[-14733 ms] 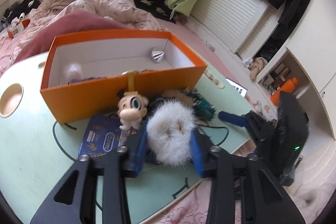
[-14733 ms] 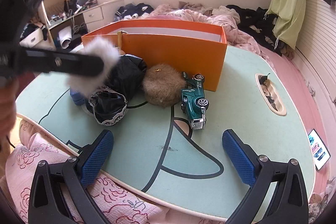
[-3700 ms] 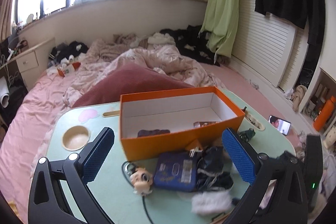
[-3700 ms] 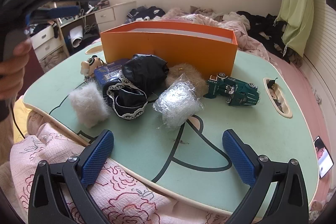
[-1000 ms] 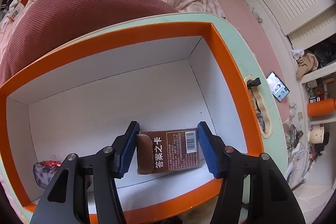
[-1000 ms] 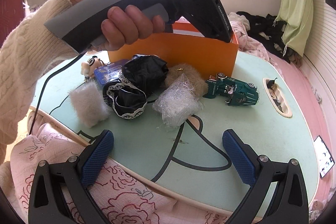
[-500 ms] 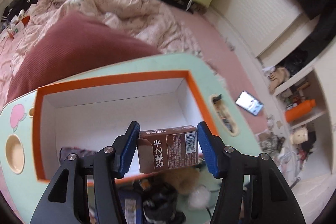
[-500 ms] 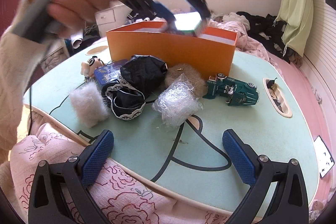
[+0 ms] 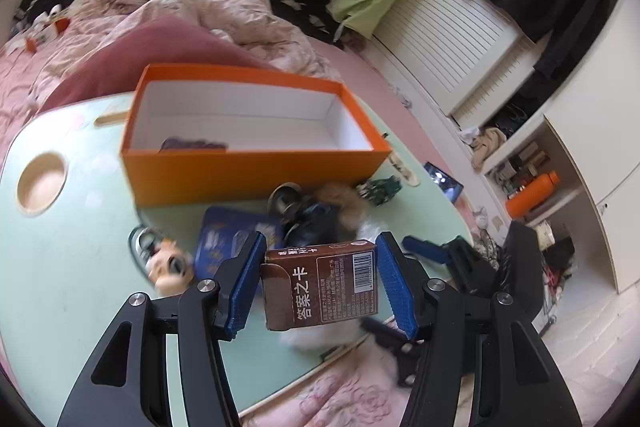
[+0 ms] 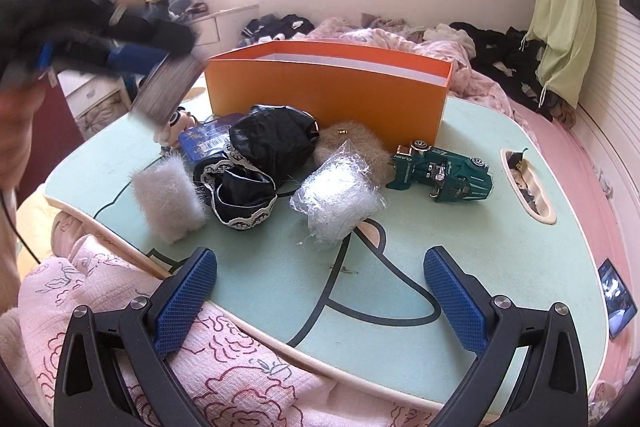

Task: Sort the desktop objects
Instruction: 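Carry the brown carton out and set it beside the figurine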

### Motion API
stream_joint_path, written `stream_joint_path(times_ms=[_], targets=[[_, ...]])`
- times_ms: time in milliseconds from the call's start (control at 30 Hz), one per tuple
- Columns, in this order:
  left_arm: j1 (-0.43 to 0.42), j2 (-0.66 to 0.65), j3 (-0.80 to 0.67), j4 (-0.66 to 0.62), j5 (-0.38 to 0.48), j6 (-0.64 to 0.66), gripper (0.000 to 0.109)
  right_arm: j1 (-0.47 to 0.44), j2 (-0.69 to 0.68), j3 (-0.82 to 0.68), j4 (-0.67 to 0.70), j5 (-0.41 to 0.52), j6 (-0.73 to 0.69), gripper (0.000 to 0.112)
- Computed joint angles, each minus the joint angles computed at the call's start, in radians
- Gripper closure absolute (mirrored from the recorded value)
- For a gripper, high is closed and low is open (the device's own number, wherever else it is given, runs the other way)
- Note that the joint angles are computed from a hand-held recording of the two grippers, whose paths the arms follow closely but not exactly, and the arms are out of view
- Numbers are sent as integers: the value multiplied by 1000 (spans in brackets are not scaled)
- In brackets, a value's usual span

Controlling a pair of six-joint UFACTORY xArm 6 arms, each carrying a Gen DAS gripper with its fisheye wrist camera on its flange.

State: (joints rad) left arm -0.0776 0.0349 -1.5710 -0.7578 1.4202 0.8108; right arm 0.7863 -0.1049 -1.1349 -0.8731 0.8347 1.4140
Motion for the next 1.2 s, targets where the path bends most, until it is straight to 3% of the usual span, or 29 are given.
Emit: stream_joint_path(times_ms=[300,500,700,800,833,933,1033,1133,1200], targets=[[21,-82,172,-9,-127,67,48,0,-1,1,0,0,0,9],[54,-219,346,-64,-315,189,26,2,-1,1,-2,1,3,9],[66,-286,450,69,-385,247,26,1,-2,2,-3,0,2,9],[45,-333,550,124,-473,287,25,-1,-2,3,-2,0,1,9],[42,-349,584,93,-501,318,16,0,-3,4,-2,1,0,9],[19,-367,671,-8,-608,382,6,-8,-11,11,1,-3,-9,9],[-7,-372,734,-128,-695,455,6,-5,-8,11,-6,-2,0,9],[-58,-395,836,-374,-865,630,6,-5,-10,13,-5,-2,-2,9],[-79,-397,869,-498,-918,729,6,-6,-10,12,-2,-3,-4,9]])
